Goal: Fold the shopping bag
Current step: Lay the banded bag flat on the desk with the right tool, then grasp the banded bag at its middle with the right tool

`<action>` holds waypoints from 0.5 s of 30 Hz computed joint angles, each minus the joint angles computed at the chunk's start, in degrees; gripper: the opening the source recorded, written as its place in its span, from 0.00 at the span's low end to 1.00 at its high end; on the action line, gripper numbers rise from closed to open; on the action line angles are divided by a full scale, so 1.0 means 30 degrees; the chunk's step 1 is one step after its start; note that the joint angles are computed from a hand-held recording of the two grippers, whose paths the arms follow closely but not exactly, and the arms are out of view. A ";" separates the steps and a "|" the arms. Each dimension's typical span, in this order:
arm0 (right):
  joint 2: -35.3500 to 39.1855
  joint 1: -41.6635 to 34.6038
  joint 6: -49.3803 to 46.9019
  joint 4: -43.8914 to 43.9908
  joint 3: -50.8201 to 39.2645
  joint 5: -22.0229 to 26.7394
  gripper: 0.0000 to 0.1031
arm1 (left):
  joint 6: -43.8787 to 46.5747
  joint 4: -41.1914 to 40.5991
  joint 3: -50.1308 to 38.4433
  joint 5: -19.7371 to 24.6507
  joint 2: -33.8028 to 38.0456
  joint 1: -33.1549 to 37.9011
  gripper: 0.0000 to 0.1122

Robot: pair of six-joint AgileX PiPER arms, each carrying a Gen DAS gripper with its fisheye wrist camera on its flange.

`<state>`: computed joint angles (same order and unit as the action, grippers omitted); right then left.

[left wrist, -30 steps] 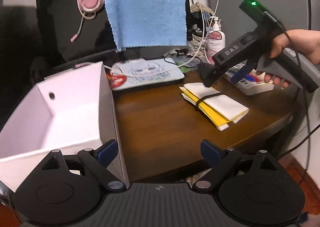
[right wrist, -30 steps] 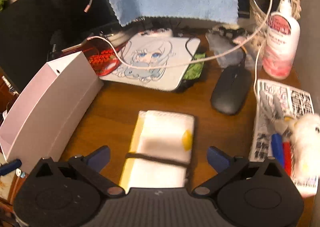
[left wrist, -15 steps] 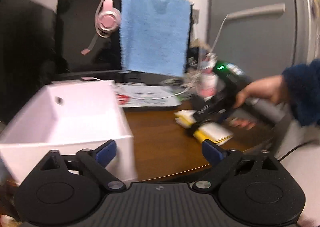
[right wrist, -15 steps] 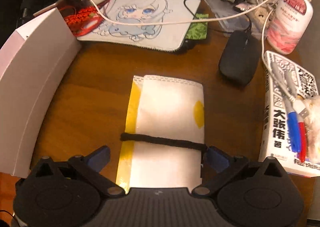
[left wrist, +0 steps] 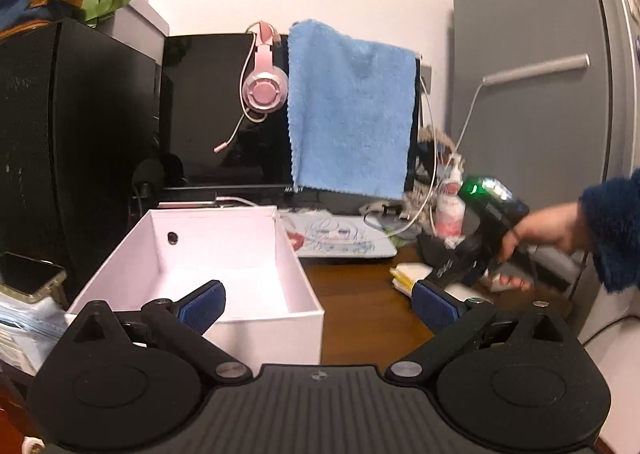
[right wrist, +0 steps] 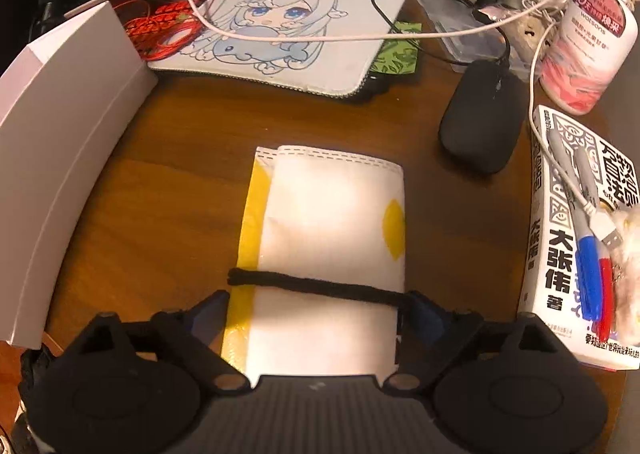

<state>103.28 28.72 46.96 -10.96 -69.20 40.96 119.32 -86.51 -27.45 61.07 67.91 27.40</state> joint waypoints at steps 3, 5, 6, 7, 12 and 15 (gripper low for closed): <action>-0.0513 -0.0058 -0.0580 0.0089 -0.0018 0.0033 0.88 | -0.1244 0.1226 -0.0869 -0.0326 0.0259 0.0153 0.90; -0.1182 0.0073 -0.0705 -0.0079 -0.0197 0.0180 0.87 | -0.1292 0.1042 -0.0963 -0.0801 0.0250 0.0241 0.90; -0.1552 0.0198 -0.0855 -0.0240 -0.0482 0.0352 0.87 | -0.1310 0.0948 -0.1009 -0.1021 0.0248 0.0294 0.90; -0.1866 0.0323 -0.1111 -0.0418 -0.0917 0.0538 0.87 | -0.1357 0.0921 -0.1067 -0.0929 0.0235 0.0547 0.91; -0.2604 0.1985 -0.3610 -0.1501 -0.5253 0.1254 0.82 | -0.1662 0.0959 -0.1338 -0.0078 0.0278 0.1964 0.91; -0.0850 0.2662 -0.5188 -0.1442 -0.9529 0.2599 0.76 | -0.1356 0.0710 -0.0949 0.0217 0.0238 0.2718 0.91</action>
